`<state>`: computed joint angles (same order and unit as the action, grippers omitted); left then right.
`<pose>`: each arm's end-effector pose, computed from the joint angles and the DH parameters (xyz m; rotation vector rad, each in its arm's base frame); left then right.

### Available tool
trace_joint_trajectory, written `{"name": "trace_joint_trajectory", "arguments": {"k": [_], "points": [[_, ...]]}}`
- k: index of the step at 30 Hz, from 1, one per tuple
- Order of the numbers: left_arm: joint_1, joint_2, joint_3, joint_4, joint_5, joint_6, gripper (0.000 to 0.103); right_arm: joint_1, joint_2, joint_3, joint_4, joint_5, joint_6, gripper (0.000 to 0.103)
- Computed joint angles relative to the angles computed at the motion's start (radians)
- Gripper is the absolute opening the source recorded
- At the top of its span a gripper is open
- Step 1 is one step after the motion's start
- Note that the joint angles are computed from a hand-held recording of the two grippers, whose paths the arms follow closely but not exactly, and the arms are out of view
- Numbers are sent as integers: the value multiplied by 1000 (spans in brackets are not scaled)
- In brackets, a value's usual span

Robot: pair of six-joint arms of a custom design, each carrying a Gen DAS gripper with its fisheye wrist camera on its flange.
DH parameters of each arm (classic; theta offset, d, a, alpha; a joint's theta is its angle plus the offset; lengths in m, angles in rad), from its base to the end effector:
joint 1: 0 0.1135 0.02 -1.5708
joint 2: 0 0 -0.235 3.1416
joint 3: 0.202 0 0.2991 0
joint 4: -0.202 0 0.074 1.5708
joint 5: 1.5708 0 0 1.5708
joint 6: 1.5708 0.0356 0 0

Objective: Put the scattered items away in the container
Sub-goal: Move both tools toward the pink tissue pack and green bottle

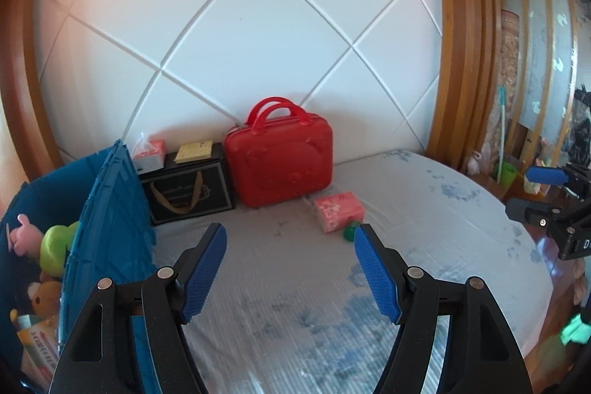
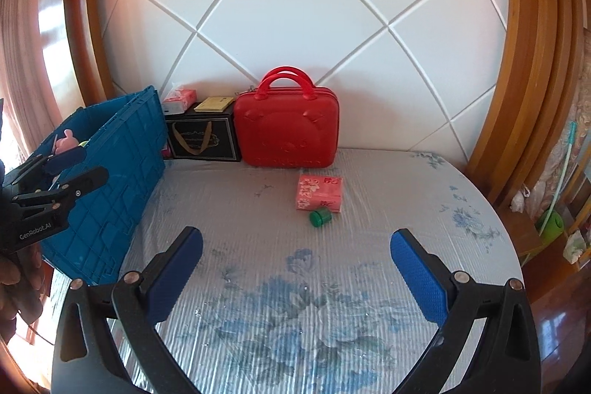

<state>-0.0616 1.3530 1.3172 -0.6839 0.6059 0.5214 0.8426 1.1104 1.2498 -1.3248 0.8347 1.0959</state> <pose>0.3400 -0.0413 0.3244 0.9112 1.9752 -0.4330 0.1756 0.1573 0.3335 0.4755 2.1992 -0.2019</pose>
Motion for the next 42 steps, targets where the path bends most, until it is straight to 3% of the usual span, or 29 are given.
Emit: {"name": "trace_joint_trajectory", "arguments": {"k": [5,11,22,32,42], "points": [[-102,-44,-45,10,-73,-33,72,-41,-175,-133,-20,-15,-8,103],[-193,-66,-68,11,-158,-64,72,-131,-325,-257,31,-72,-103,103],[-292,-7,-66,46,-288,-92,72,-368,-432,-407,230,-246,-370,103],[-357,205,-16,167,-360,-106,72,-615,-334,-540,512,-449,-606,103],[-400,481,93,335,-409,-121,72,-783,28,-612,932,-599,-749,103]]}}
